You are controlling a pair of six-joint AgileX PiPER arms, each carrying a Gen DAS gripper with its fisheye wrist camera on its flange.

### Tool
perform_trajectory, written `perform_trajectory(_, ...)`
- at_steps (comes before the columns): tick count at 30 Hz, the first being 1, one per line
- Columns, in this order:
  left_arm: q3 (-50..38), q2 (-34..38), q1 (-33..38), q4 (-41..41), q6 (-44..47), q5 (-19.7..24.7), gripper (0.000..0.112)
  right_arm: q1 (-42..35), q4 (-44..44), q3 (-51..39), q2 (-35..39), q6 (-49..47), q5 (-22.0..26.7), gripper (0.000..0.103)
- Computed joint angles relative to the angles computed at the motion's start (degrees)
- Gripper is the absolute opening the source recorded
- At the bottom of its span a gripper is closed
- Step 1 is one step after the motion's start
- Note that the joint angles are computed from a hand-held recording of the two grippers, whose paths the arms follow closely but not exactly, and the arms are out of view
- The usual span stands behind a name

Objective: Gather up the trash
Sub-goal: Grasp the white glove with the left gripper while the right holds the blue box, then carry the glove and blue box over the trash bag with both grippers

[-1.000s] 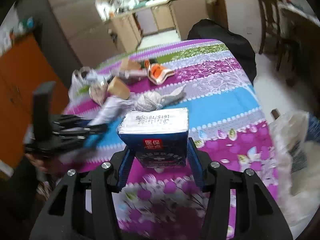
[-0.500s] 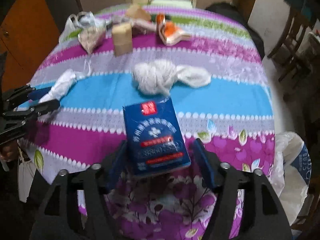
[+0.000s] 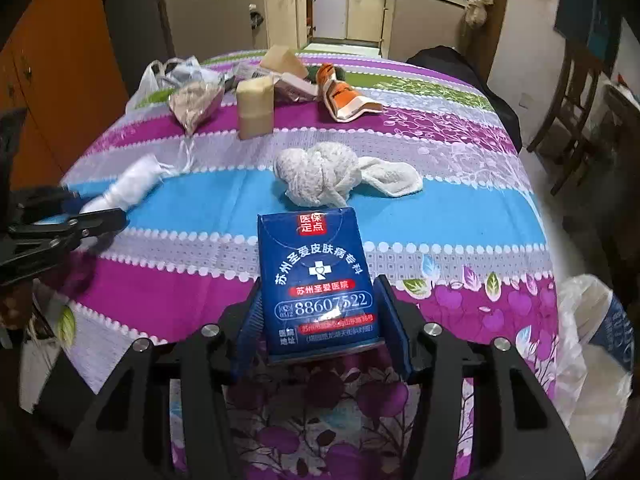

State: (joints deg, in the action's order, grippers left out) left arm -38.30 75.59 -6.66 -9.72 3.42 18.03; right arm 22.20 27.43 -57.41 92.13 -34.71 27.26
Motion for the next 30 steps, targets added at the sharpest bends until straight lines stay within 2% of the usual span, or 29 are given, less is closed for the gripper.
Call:
perform_trajectory(1,-0.2,-0.2,0.3,-0.5,0.1,0.5,0.020,-0.9,2.7,0.2,-0.6,-2.0,1.1,0.050)
perform_trajectory(4,-0.9,-2.2,-1.9,5.7,-7.8,1.7,0.019,-2.0,4.8,1.3,-3.5,-3.2,2.3,0.050)
perform_trajectory(7,-2.7,-4.6,-5.0,9.6,-12.2,3.6,0.019,-4.0,6.2,0.7,-6.3,-3.3,6.3,0.050)
perform_trajectory(15,-17.9,-0.1,-18.4,26.2,-30.2,14.8,0.019,-13.6,9.6,-2.8,-12.4,-4.1,19.0,0.050)
perform_trajectory(22,-34.9,9.6,-30.9,32.5,-32.5,21.4,0.020,-26.7,8.9,-6.9,-15.2,-7.1,27.4,0.050)
perform_trajectory(26,-44.8,16.2,-35.1,32.2,-30.6,24.4,0.019,-34.3,8.5,-10.2,-14.8,-8.8,31.0,0.050)
perform_trajectory(30,-55.2,23.1,-37.2,28.6,-26.6,27.8,0.019,-39.8,8.3,-13.3,-13.7,-10.4,33.5,0.050)
